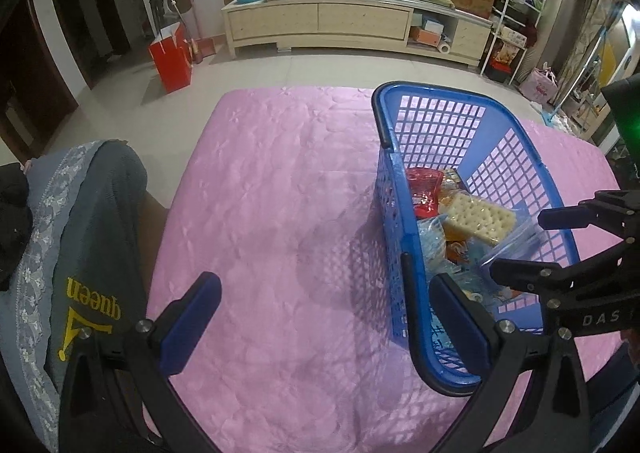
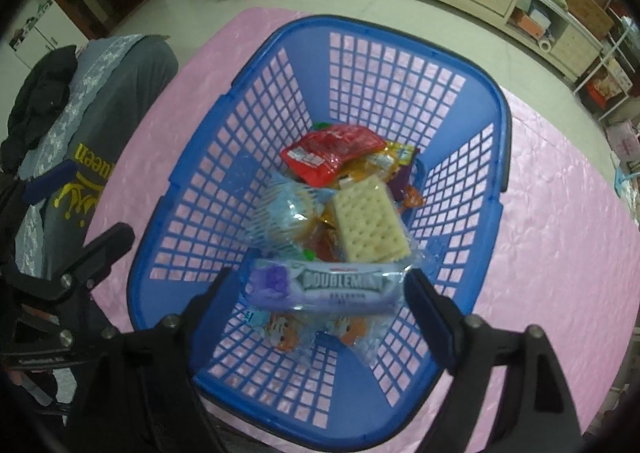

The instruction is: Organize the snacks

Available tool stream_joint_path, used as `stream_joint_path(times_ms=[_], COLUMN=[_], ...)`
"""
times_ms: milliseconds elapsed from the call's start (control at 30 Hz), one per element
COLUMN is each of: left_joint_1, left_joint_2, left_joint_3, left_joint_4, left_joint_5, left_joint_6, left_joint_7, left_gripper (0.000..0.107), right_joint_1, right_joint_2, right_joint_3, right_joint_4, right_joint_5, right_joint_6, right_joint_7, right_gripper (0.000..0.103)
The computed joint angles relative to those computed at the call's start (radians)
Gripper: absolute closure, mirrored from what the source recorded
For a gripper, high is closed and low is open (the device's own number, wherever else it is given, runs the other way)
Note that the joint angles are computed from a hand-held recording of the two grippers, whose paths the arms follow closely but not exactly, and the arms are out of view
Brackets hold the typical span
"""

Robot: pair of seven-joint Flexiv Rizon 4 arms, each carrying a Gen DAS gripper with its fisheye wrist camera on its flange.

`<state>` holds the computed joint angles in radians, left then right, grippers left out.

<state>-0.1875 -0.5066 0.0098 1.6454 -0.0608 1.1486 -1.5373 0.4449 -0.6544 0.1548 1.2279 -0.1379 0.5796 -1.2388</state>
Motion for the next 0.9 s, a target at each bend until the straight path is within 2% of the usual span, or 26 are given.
stream_joint_path(times_ms=[133,400,600,700,767,833,867,900], left_joint_1=[0.002,-0.009,-0.026,-0.075,-0.100,-0.159,-0.203,-0.230], left_joint_2=[0.010,0.058,0.130,0.169,0.199,0.229,0.241,0.248], left_joint_3=[-0.010,-0.038,-0.076,-0.045,-0.033,0.022,0.069,0.095], left_joint_4=[0.012,0.083,0.201,0.248,0.285,0.320,0.331,0.337], left_joint_5=[-0.016,-0.034,-0.077,-0.040,-0.024,0.031,0.070,0.094], left_joint_6=[0.012,0.072,0.205,0.280,0.340,0.421,0.452,0.475], left_joint_7=[-0.001,0.007,0.014,-0.024,-0.060,-0.129,-0.172,-0.200], left_gripper=[0.004,0.004,0.004,0.004,0.004,0.004,0.004,0.004], right_joint_1=[-0.004,-0.025,-0.034,-0.045,-0.040,-0.040,-0.043,-0.053], right_joint_2=[0.033,0.155,0.272,0.352,0.422,0.475,0.514,0.538], right_joint_3=[-0.001,-0.003,-0.012,-0.013,-0.032,-0.052,-0.068,-0.076], right_joint_4=[0.039,0.219,0.389,0.504,0.608,0.697,0.758,0.796], right_joint_5=[0.002,-0.024,-0.087,-0.127,-0.217,-0.342,-0.439,-0.520], right_joint_6=[0.023,0.157,0.273,0.372,0.454,0.536,0.591,0.629], right_joint_7=[0.005,0.060,0.128,0.179,0.255,0.354,0.433,0.506], right_gripper=[0.010,0.010,0.010,0.010,0.009,0.005,0.000,0.000])
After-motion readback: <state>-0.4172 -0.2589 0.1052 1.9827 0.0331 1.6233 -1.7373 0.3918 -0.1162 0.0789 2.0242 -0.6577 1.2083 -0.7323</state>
